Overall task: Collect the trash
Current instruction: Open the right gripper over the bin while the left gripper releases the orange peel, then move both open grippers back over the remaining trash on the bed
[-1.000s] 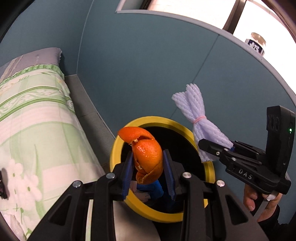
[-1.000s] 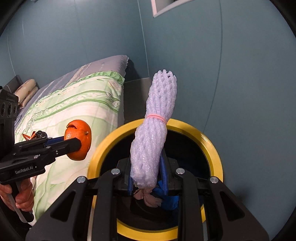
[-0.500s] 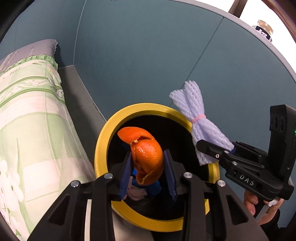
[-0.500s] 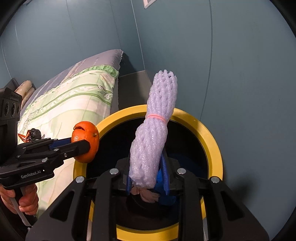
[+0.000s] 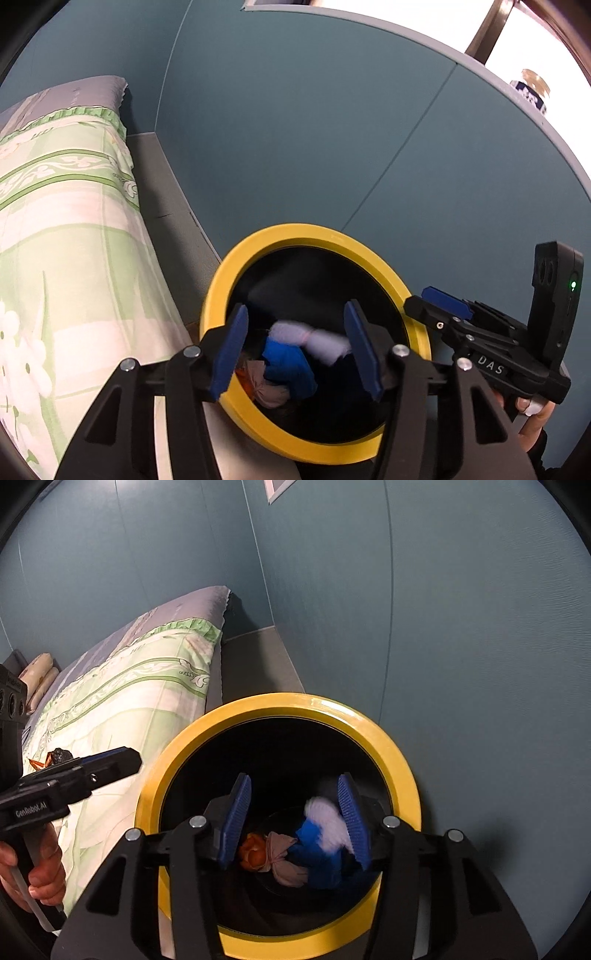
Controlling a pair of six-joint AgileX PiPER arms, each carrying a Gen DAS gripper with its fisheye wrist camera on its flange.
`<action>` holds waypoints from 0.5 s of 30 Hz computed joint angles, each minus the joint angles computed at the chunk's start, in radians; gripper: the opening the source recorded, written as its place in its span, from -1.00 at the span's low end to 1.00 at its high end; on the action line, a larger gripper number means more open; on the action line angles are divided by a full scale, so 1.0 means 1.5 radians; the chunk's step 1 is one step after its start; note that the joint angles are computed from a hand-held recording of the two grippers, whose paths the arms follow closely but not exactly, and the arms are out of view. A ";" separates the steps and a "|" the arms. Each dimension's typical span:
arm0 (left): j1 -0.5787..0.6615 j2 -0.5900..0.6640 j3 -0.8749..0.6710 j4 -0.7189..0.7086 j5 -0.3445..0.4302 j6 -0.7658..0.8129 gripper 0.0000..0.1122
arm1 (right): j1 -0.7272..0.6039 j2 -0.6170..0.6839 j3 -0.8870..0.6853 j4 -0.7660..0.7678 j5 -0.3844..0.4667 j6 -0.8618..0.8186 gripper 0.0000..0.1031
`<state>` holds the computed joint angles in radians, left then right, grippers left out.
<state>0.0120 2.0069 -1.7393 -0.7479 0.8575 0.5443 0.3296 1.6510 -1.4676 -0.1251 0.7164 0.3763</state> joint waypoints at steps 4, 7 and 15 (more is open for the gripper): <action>0.021 -0.016 0.013 -0.001 -0.003 0.003 -0.08 | 0.002 -0.014 0.008 -0.006 0.000 0.005 -0.10; 0.042 -0.036 0.031 -0.003 -0.005 0.011 -0.08 | 0.012 -0.022 0.007 -0.013 0.003 0.013 -0.10; 0.116 -0.118 0.109 -0.029 -0.023 0.054 0.01 | 0.062 -0.045 -0.008 -0.043 0.020 0.028 -0.09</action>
